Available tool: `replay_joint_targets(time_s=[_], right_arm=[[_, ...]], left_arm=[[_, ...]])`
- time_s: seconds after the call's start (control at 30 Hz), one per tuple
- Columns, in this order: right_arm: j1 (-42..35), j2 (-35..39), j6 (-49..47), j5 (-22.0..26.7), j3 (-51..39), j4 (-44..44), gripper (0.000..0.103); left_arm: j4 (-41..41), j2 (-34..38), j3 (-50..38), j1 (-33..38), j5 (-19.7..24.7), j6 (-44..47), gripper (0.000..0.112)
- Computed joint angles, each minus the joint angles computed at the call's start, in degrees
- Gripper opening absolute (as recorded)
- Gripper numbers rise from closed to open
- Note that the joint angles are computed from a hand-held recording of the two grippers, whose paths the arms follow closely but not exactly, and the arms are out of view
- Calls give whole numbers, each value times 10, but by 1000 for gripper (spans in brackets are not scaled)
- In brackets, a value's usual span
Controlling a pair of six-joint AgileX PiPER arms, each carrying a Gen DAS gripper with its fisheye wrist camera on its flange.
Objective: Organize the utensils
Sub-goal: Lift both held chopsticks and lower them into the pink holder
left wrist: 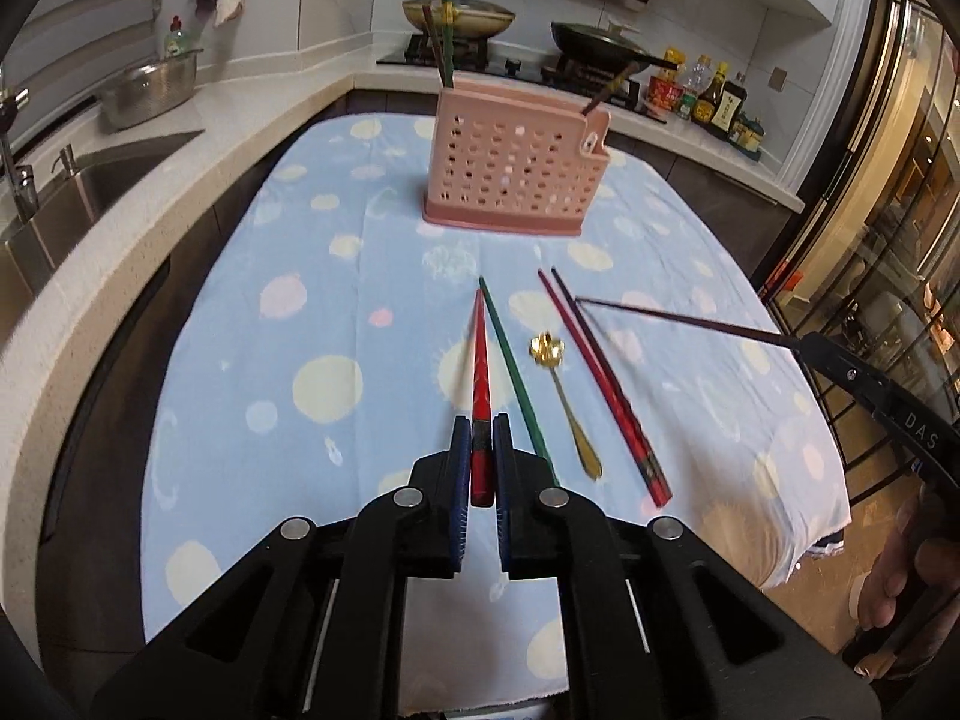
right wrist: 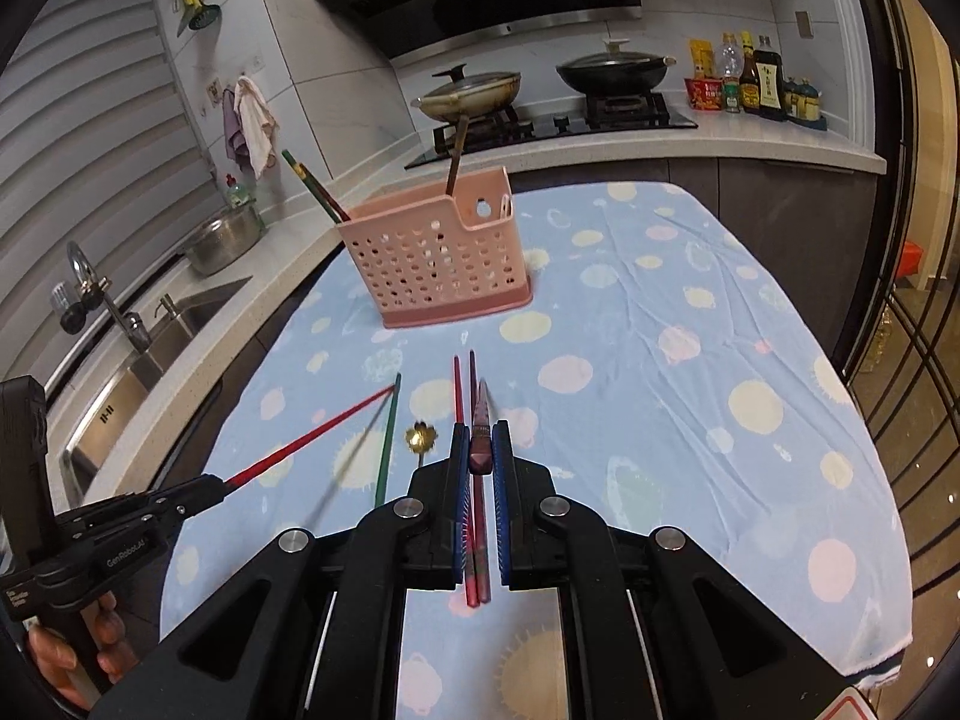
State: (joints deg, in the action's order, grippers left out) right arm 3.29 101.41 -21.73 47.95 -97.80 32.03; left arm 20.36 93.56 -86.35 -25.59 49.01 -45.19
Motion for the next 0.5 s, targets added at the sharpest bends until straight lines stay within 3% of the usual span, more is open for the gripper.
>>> replay_joint_targets(time_s=[0.37,0.5], right_arm=[[-4,108,64,61,-274,-13,7],[0,176,100,110,-413,-25,7]], left_arm=[[8,103,-265,51,66,83,7],[4,162,-385,59,106,117,7]])
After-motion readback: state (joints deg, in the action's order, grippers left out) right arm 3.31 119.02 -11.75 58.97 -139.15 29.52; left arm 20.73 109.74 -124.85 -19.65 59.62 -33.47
